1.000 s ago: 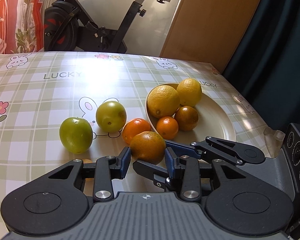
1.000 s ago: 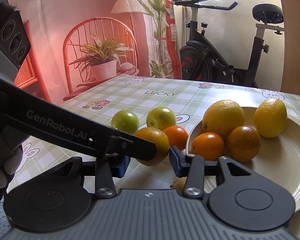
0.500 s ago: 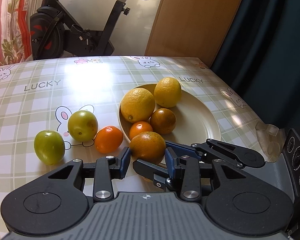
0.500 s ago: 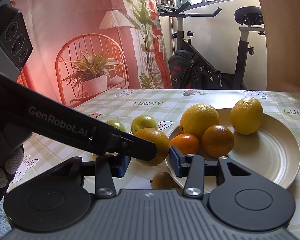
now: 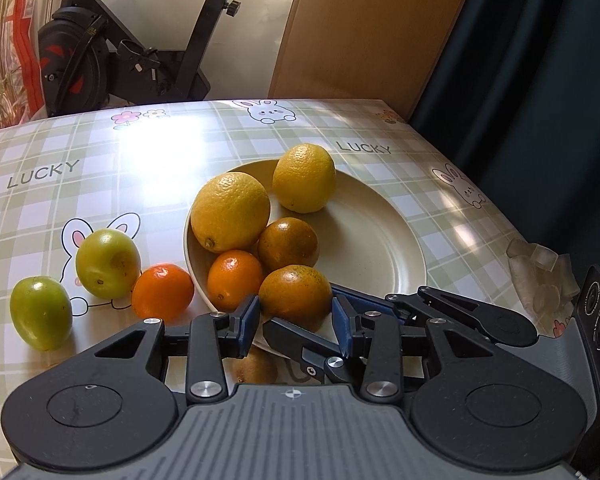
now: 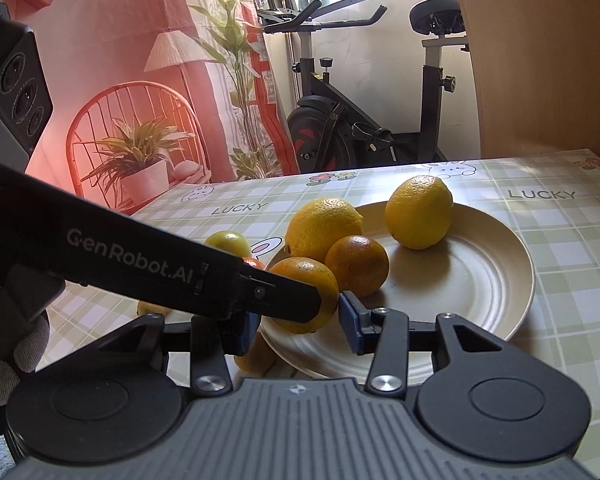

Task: Organize fruits
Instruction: 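Carry the dark orange with the left gripper onto the plate, then open the left gripper to release the dark orange and withdraw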

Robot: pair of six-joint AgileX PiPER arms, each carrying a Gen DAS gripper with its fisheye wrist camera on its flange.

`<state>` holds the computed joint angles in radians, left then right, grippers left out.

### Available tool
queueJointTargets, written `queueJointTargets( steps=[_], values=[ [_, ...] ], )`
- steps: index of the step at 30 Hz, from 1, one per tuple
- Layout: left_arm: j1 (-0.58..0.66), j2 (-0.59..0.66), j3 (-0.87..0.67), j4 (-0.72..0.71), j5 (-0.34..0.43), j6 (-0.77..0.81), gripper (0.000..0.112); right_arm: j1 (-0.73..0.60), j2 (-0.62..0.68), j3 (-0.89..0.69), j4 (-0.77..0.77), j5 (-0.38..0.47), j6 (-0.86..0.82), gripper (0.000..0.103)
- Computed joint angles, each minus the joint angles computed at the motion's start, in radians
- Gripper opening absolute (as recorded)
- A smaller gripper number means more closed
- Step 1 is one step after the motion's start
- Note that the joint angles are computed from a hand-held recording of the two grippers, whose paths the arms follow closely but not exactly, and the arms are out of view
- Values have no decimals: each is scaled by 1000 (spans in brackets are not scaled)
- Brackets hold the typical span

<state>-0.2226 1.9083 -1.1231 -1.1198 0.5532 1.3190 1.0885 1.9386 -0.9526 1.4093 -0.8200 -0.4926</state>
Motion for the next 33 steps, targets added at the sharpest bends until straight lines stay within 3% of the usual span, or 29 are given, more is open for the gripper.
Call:
queueJointTargets(
  steps=[9,12,18,24,33],
  values=[
    [-23,11,10,-63,-48,41,41,-11,12,-29,53,13,-40,48],
    [-12,-8,43,-133,-52,91,41,-10,19,-38,59,0,-43,57],
    [74,-116,203,-364,-31,281,42,19,25,-29,38,-56,-23,59],
    [197,-214,292,-441,25,362,41,60,31,-34,44,-88,-80,59],
    [293,-240,306,-472,38,368,41,108,33,-62,134,-100,-199,59]
  ],
)
